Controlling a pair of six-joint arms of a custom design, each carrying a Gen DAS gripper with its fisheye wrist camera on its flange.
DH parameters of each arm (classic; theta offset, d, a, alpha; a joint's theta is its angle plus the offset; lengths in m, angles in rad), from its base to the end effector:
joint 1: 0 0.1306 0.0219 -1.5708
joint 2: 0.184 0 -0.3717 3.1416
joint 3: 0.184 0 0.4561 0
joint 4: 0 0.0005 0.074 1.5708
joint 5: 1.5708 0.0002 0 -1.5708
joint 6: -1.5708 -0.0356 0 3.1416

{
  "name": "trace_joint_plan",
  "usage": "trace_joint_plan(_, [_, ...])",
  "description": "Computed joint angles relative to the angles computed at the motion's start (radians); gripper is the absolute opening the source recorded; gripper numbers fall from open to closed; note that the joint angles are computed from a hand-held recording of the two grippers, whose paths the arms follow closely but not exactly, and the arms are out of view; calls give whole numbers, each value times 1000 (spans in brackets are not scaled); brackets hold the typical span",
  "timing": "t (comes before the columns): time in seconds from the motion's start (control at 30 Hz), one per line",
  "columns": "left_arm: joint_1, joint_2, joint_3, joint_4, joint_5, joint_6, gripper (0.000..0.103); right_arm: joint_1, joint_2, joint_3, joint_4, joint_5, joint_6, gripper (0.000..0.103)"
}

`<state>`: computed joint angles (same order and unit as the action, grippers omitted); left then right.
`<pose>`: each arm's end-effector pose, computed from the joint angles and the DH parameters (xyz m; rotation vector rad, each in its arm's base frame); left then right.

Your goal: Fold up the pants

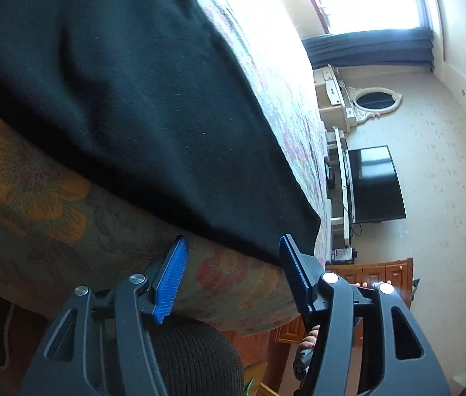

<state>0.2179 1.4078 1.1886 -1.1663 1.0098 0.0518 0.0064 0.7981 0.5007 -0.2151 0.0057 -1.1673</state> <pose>0.4868 0.0764 0.3117 -0.2127 2.5401 -1.3825 0.3470 0.0015 0.2522 1.1887 1.8059 0.6949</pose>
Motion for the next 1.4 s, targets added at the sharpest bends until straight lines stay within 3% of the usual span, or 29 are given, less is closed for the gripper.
trace_joint_plan(0.07, [-4, -9, 14, -2, -10, -76, 63, -46, 18, 13, -16, -112, 28, 59])
trace_joint_plan(0.1, [-2, -21, 13, 38, -21, -86, 70, -66, 31, 19, -13, -162, 38, 59])
trace_joint_plan(0.2, [22, -43, 13, 171, -49, -87, 74, -121, 99, 50, 30, -338, 82, 60])
trace_joint_plan(0.3, [51, -14, 61, 204, -90, -101, 79, -162, 160, 105, 28, -411, 156, 61])
trace_joint_plan(0.37, [72, 40, 123, 176, -135, -143, 81, -203, 241, 152, 53, -542, 188, 61])
trace_joint_plan(0.47, [96, 133, 232, 109, -226, -218, 81, -240, 357, 224, 18, -717, 251, 61])
trace_joint_plan(0.6, [126, 222, 339, 100, -349, -251, 86, -243, 419, 298, -103, -856, 378, 62])
trace_joint_plan(0.67, [142, 261, 379, 113, -404, -248, 86, -231, 439, 330, -166, -869, 444, 68])
trace_joint_plan(0.73, [160, 295, 408, 106, -419, -243, 86, -233, 448, 334, -138, -904, 427, 71])
trace_joint_plan(0.8, [180, 343, 449, 49, -360, -281, 86, -235, 459, 334, -95, -937, 399, 71])
trace_joint_plan(0.87, [192, 344, 436, 57, -327, -309, 87, -227, 479, 353, -89, -947, 397, 70])
trace_joint_plan(0.9, [190, 336, 421, 71, -336, -337, 88, -221, 487, 368, -115, -941, 423, 68])
trace_joint_plan(1.03, [153, 272, 329, 162, -440, -483, 91, -179, 539, 439, -280, -871, 500, 14])
trace_joint_plan(1.17, [136, 254, 293, 213, -518, -568, 92, -156, 521, 456, -353, -761, 561, 10])
trace_joint_plan(1.3, [144, 282, 321, 182, -471, -556, 94, -147, 516, 456, -360, -725, 540, 10])
trace_joint_plan(1.4, [168, 336, 391, 88, -408, -605, 98, -129, 497, 463, -380, -678, 527, 10])
